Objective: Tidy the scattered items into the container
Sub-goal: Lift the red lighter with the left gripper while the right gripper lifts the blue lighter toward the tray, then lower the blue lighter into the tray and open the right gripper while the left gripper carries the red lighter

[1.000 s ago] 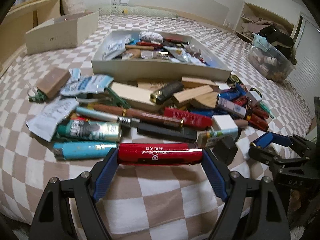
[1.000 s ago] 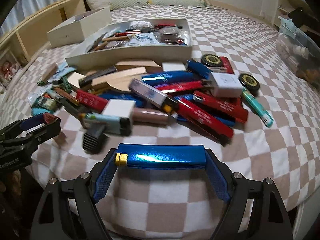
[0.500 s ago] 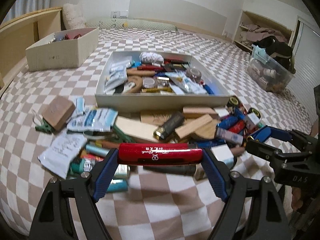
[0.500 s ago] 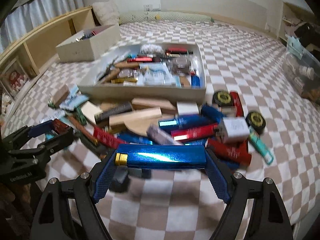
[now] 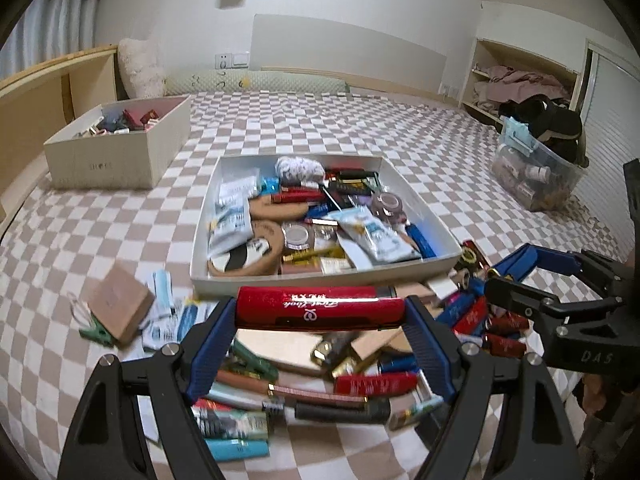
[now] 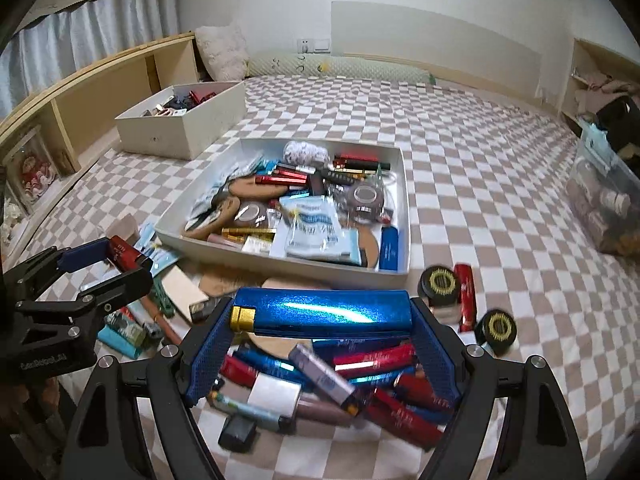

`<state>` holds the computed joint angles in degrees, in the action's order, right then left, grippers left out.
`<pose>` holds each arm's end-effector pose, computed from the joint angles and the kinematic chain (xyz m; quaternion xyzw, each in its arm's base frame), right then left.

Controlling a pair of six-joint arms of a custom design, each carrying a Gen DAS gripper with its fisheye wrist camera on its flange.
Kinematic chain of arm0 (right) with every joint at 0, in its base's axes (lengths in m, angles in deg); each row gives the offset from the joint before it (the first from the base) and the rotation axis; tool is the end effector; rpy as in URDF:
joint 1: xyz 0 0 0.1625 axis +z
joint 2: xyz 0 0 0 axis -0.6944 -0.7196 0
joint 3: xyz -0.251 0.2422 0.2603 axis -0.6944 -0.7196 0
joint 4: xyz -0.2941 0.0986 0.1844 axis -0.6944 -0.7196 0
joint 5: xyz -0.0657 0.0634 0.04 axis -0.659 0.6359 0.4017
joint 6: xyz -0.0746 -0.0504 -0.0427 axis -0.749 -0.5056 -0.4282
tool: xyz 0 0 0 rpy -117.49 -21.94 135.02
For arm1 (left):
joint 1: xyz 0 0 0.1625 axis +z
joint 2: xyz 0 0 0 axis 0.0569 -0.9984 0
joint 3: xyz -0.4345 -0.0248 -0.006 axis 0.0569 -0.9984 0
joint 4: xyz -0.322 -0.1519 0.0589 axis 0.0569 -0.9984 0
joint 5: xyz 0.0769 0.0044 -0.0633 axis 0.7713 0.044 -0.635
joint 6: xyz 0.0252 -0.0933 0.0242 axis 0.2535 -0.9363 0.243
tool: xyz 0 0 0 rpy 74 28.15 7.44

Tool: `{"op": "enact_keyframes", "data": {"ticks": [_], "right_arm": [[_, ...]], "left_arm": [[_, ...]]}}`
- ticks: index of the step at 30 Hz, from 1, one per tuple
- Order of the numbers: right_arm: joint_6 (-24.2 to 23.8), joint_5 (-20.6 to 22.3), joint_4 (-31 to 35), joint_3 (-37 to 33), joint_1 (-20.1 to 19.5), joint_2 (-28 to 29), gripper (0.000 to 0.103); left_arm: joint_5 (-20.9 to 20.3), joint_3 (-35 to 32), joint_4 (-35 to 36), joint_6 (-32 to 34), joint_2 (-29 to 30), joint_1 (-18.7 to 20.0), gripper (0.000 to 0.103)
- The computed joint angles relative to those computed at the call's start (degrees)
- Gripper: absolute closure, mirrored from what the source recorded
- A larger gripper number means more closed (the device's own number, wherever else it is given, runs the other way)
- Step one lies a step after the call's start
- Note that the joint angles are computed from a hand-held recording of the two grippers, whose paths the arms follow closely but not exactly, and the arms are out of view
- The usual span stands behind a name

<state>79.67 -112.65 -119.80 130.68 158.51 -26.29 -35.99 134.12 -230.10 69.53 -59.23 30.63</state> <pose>0.2272 -0.3621 0.2469 0.1043 -0.8578 0.3562 0.3557 -0.2980 -0.4308 0.1769 0.3440 0.8801 -0.2651 0.1916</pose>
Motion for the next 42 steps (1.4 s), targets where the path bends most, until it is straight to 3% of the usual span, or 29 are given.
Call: {"op": "enact_keyframes", "data": {"ticks": [14,21,42], "right_arm": [[-4.5,2.3,0.8,-5.4,-3.3,0.1,0.019],[-4.3,4.2,2.4,-7.9,-5.4,0.3,0.019],[-7.2,9.2,10.7,-22.1,-10.1,4.1,0.019]], "left_arm": [[-1.5,-8.1,0.4,3.2,4.5,3.7,0.021],[-2.3,-12.4,1.7,3.0,7.1,5.8,0.021],[-2.3,-25.7,6.1,6.8,15.4,9.7,0.021]]}}
